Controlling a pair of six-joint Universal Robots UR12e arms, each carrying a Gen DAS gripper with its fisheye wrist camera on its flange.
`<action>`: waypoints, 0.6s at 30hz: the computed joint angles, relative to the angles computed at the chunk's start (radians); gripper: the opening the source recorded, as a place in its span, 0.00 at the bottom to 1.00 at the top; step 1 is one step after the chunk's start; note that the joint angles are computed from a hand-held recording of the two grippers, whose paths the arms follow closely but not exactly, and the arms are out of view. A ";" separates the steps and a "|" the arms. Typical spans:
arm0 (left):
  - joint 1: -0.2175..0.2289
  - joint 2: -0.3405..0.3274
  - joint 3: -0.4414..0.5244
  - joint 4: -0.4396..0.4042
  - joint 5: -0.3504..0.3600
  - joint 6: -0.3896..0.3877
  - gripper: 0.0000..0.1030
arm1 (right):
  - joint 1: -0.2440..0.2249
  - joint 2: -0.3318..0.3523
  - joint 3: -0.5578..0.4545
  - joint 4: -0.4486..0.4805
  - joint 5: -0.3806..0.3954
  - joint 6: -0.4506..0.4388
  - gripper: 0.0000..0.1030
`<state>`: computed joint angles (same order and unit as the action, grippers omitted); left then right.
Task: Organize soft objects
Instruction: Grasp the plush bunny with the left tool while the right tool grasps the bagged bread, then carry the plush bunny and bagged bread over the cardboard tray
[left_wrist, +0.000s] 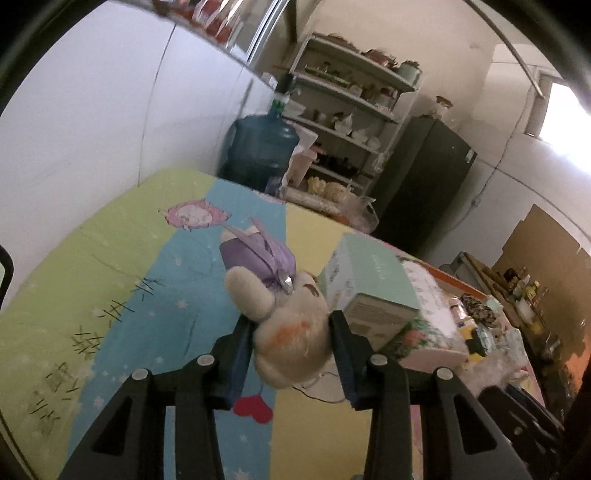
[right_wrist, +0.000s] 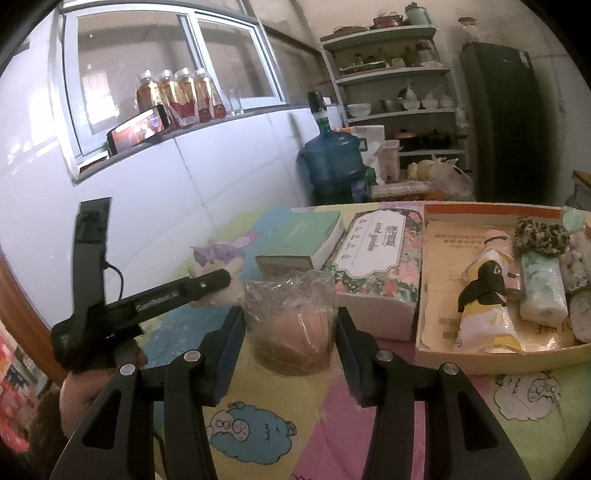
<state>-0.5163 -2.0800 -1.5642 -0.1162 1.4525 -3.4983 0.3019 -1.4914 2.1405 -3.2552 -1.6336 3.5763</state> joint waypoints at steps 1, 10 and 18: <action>-0.002 0.009 -0.011 0.014 0.004 0.005 0.40 | 0.001 -0.003 0.002 -0.002 -0.001 0.000 0.49; -0.033 0.061 -0.061 0.096 0.030 0.041 0.40 | 0.016 -0.034 0.024 -0.032 -0.035 0.003 0.49; -0.068 0.081 -0.079 0.126 0.049 0.075 0.40 | 0.028 -0.074 0.054 -0.047 -0.078 0.003 0.49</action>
